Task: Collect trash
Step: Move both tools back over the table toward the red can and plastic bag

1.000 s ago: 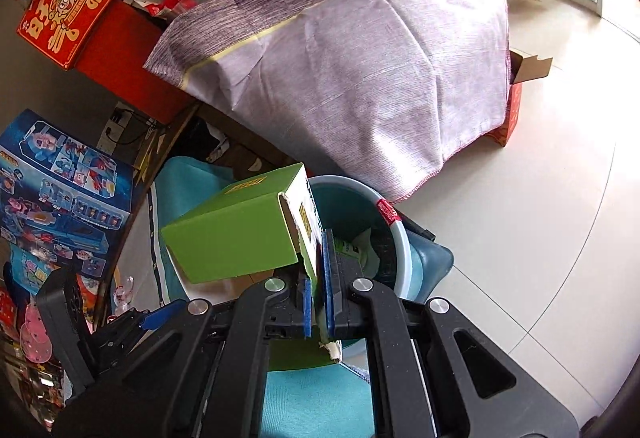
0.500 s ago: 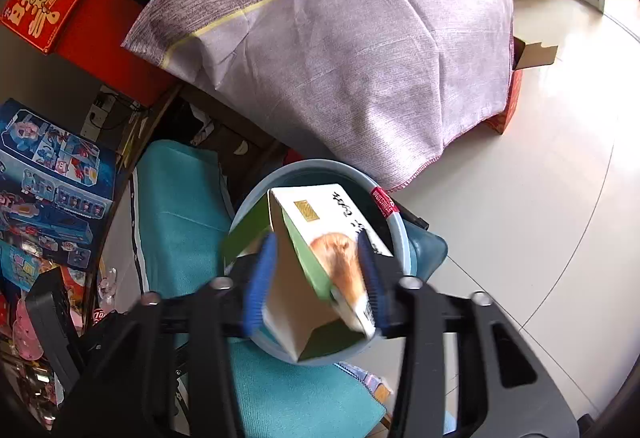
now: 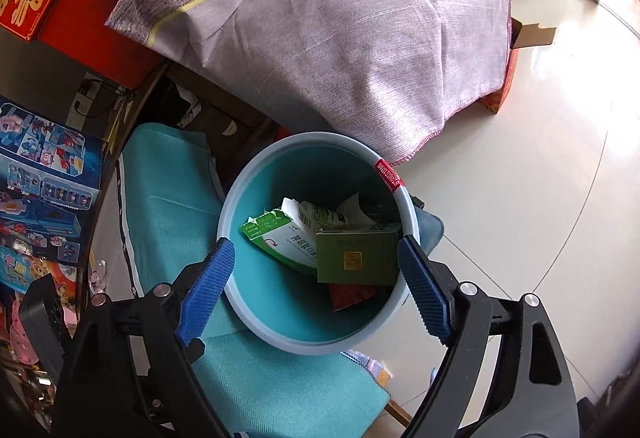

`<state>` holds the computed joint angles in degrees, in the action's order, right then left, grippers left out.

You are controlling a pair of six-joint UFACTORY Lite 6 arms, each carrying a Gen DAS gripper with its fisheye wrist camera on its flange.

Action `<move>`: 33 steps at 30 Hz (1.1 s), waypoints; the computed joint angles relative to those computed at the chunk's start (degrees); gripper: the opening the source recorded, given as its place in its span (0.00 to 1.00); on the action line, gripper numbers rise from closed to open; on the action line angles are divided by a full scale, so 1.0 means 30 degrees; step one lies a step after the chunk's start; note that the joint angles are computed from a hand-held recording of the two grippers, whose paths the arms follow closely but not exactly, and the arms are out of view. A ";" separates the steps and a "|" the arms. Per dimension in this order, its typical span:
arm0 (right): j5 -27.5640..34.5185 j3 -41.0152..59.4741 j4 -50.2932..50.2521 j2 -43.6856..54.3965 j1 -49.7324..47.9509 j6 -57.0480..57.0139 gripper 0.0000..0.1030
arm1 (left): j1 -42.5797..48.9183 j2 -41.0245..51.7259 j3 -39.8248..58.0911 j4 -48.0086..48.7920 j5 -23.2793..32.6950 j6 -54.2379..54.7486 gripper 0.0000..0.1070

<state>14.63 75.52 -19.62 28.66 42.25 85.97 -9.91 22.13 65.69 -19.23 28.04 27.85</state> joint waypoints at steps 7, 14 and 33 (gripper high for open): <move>0.1002 0.1391 0.1439 0.0724 0.0424 -0.1487 0.84 | 0.0627 -0.0680 -0.0570 -0.0698 0.0102 0.0805 0.88; 0.2473 0.3315 0.2120 0.1632 0.1047 -0.2168 0.85 | 0.1475 -0.1753 -0.1468 -0.1469 0.0301 0.1934 0.88; 0.9220 1.5761 0.3292 0.8522 0.3739 -0.3973 0.85 | 0.6891 -0.4791 -0.4315 -0.5473 0.1694 0.8737 0.88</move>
